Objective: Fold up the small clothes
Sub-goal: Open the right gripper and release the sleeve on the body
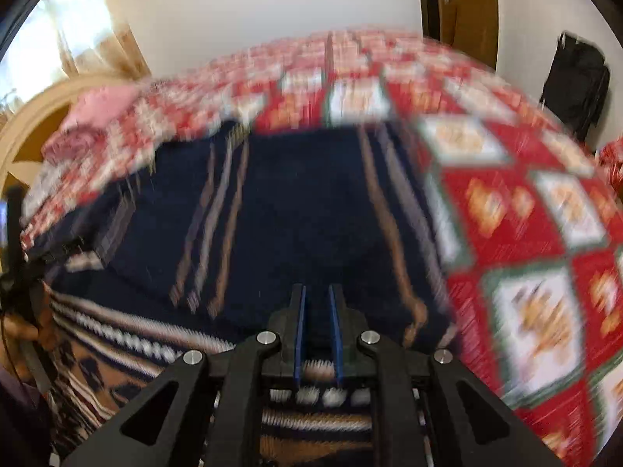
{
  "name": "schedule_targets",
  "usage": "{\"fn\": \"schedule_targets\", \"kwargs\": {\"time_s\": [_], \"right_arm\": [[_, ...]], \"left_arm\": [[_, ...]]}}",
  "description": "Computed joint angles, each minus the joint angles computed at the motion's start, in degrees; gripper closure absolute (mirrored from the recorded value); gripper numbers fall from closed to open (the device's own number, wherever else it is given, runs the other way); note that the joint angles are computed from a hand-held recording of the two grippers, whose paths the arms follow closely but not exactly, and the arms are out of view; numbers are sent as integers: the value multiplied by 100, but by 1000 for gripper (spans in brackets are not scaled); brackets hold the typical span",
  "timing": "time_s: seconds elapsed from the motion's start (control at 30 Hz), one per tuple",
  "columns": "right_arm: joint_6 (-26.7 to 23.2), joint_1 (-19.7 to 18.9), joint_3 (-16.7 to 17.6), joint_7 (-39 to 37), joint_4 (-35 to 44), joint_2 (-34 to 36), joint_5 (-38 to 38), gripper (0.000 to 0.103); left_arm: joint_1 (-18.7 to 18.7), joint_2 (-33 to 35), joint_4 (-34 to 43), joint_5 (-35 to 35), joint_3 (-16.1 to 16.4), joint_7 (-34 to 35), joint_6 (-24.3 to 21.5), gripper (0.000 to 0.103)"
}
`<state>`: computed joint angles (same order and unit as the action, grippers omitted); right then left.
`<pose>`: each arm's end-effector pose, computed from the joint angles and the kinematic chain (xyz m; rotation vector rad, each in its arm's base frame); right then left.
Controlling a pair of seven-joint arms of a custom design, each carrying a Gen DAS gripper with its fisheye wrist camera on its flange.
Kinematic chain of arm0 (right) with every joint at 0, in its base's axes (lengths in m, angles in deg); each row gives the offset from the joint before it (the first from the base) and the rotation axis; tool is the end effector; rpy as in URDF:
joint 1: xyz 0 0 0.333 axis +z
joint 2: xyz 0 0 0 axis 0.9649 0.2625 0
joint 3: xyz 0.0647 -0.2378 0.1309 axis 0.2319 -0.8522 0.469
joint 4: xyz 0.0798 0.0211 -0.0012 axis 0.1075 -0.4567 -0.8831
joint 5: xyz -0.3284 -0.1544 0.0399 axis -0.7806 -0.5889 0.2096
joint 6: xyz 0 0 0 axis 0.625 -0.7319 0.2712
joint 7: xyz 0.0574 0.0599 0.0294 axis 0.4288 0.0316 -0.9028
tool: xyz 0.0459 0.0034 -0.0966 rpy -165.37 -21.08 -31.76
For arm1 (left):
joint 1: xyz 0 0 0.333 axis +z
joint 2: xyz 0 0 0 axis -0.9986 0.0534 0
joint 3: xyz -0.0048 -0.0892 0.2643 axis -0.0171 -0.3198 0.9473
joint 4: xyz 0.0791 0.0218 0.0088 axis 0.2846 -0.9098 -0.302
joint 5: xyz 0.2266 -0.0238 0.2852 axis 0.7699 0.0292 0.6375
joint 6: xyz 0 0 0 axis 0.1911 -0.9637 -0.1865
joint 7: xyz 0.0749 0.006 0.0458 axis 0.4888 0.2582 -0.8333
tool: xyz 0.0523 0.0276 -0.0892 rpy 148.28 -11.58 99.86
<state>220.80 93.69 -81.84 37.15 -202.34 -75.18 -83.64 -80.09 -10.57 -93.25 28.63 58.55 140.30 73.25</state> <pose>0.4414 0.2223 0.4660 -1.9050 1.6102 -0.4104 0.4199 -0.0532 0.4783 -2.0440 1.5003 -0.5482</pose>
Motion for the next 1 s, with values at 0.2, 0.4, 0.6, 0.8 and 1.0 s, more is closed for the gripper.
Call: {"fn": "schedule_targets", "kwargs": {"time_s": [0.2,0.4,0.6,0.8,1.0], "right_arm": [[-76,68,0,380,85,-245,194,91],[1234,1106,-299,-316,-307,-668,726,41],[1354,2184,-632,-1262,-194,-478,1498,30],[957,2190,-447,-1641,-20,-274,2051,30],[746,1814,-114,-1522,116,-167,2195,30]], "left_arm": [[-98,-842,-430,-336,427,320,-239,24],[1060,-2018,-979,-283,780,463,-16,3],[3150,-1599,-830,50,722,-159,547,3],[3285,-376,-372,-566,1508,-201,997,16],[2925,485,116,-1068,1789,177,765,24]]}}
